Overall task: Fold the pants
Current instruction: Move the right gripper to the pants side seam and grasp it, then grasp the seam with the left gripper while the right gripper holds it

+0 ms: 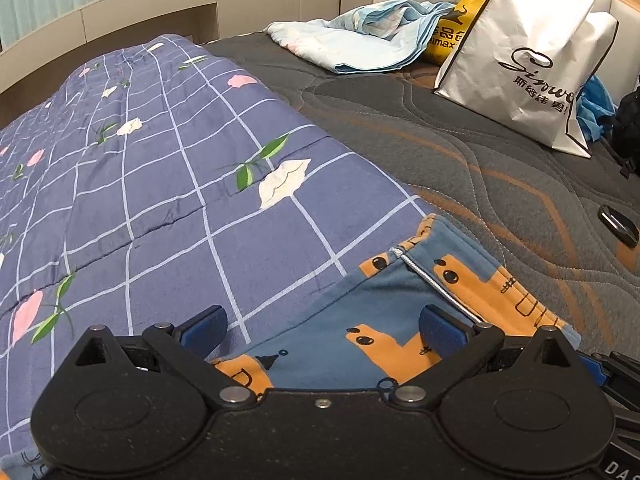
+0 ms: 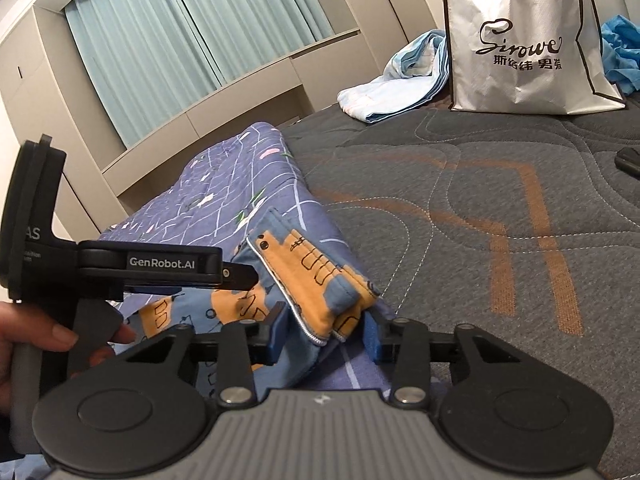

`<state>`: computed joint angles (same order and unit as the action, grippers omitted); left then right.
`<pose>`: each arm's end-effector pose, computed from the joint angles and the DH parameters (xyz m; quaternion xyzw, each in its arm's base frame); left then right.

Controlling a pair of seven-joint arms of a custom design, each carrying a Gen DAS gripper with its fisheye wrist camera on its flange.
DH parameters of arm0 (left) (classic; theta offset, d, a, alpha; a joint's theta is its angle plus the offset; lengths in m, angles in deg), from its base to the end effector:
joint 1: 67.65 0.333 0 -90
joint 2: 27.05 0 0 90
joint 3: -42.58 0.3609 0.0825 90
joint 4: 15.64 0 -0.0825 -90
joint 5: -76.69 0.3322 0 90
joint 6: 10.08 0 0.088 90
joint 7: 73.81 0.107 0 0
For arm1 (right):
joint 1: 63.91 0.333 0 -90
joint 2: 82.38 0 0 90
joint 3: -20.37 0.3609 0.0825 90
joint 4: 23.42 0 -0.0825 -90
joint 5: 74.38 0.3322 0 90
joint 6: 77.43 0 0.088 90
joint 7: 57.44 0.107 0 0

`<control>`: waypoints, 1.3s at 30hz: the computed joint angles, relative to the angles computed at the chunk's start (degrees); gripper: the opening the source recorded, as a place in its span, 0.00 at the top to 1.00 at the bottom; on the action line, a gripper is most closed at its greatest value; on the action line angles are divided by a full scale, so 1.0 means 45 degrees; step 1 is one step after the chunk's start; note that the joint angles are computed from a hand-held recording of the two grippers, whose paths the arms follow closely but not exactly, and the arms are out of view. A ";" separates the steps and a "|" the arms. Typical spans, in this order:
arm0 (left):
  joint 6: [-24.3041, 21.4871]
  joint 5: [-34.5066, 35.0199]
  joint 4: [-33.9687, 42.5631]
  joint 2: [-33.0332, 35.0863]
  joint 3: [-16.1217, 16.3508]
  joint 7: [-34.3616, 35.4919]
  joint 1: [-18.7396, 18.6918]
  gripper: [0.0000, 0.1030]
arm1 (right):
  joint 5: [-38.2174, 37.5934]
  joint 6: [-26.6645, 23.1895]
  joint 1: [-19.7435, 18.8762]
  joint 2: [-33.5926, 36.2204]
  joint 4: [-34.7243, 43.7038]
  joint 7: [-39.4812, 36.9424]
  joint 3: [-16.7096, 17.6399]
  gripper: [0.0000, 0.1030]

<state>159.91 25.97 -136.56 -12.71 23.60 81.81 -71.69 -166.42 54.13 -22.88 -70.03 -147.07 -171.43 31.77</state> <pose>0.5555 -0.1639 0.4319 -0.4040 0.8453 -0.3180 0.1454 0.3522 0.4143 0.3896 -0.4087 0.7596 -0.2726 0.4263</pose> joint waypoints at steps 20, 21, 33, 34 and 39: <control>-0.0289 0.0126 -0.0228 -0.0404 0.0213 -0.0074 -0.0362 0.01 | 0.0166 -0.0167 0.0112 0.0092 0.0110 -0.0189 -0.0015 0.68; -0.0297 0.0116 -0.0241 -0.0432 0.0205 -0.0064 -0.0369 0.01 | 0.0164 -0.0172 0.0115 0.0095 0.0114 -0.0195 -0.0017 0.68; -0.1280 -0.0284 -0.0076 -0.0734 0.0438 -0.0107 -0.0301 0.01 | 0.0183 -0.0607 0.0294 0.0155 0.0234 -0.0664 0.0023 0.81; -0.1706 -0.0377 0.0045 -0.0750 0.0503 -0.0172 -0.0232 0.01 | 0.0252 -0.0685 0.0324 0.0172 0.0283 -0.0832 0.0030 0.81; -0.4473 -0.1327 0.0884 -0.0721 0.0977 -0.0901 0.0228 0.01 | 0.0804 -0.1253 0.0571 0.0383 0.0726 -0.2103 0.0042 0.82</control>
